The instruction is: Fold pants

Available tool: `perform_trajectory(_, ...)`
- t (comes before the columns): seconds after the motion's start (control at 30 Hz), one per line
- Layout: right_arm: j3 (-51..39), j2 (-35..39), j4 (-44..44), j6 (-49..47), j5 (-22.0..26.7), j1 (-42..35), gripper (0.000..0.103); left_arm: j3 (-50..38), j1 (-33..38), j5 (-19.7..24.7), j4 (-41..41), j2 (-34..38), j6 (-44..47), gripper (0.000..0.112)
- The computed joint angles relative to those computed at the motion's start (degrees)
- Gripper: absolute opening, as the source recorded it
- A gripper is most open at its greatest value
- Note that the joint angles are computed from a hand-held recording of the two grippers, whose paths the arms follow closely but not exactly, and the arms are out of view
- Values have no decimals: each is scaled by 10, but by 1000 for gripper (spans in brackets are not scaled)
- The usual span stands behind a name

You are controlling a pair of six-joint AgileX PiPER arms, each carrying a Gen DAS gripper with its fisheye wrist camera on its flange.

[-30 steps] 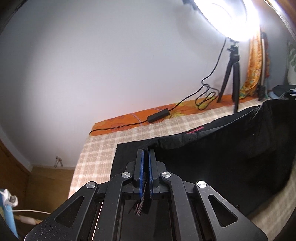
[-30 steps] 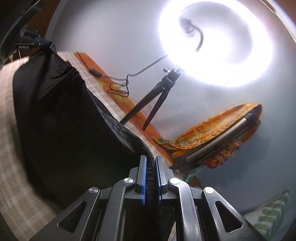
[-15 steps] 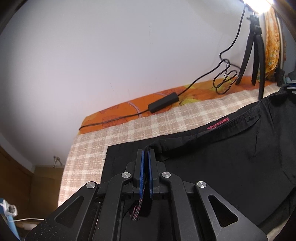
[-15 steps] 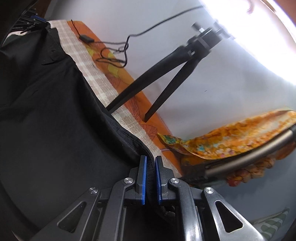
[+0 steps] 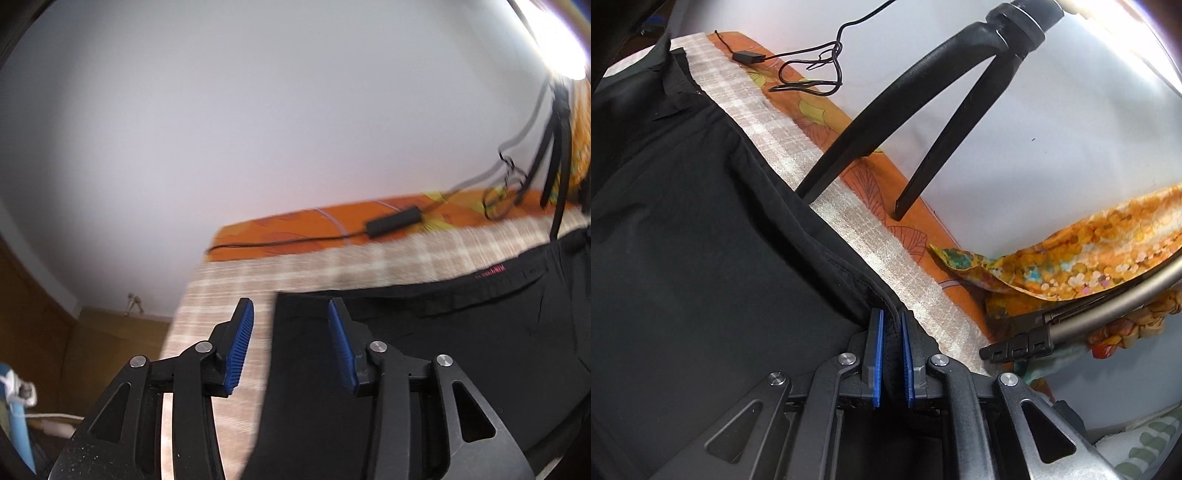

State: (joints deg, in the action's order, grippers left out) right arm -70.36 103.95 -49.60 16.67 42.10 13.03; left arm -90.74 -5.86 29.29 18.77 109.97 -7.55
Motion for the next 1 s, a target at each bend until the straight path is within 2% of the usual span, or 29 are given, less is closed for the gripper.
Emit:
perform_trajectory(0.2, -14, 5, 28, -8, -1, -19, 7, 87, 55, -18, -50, -73, 52, 43)
perform_trajectory(0.27, -29, 15, 45, -16, 4, -30, 11, 117, 66, -13, -81, -91, 84, 43)
perform_trajectory(0.3, -31, 10, 53, -11, 7, -33, 17, 130, 68, -14, -88, -98, 91, 43)
perform_trajectory(0.33, -18, -9, 48, 12, 17, -22, 33, 151, 67, -19, -101, -109, 103, 43)
perform_trajectory(0.37, -5, -28, 46, 31, 11, -24, 40, 163, 66, -22, -105, -114, 107, 43)
perform_trajectory(0.43, 27, -84, 70, 47, -4, -37, 46, 190, 61, -28, -117, -129, 119, 43)
perform_trajectory(0.57, 101, -232, 196, 27, -17, -95, 72, 249, 52, -56, -158, -159, 144, 47)
perform_trajectory(0.6, 127, -282, 229, 23, -10, -118, 74, 256, 52, -60, -177, -162, 158, 47)
perform_trajectory(0.73, 196, -402, 362, -38, 23, -227, 80, 259, 47, -61, -196, -154, 160, 47)
perform_trajectory(0.87, 251, -444, 502, -128, 52, -346, 81, 261, 44, -61, -192, -147, 146, 47)
perform_trajectory(1.0, 291, -441, 615, -202, 48, -434, 81, 267, 55, -60, -221, -144, 161, 47)
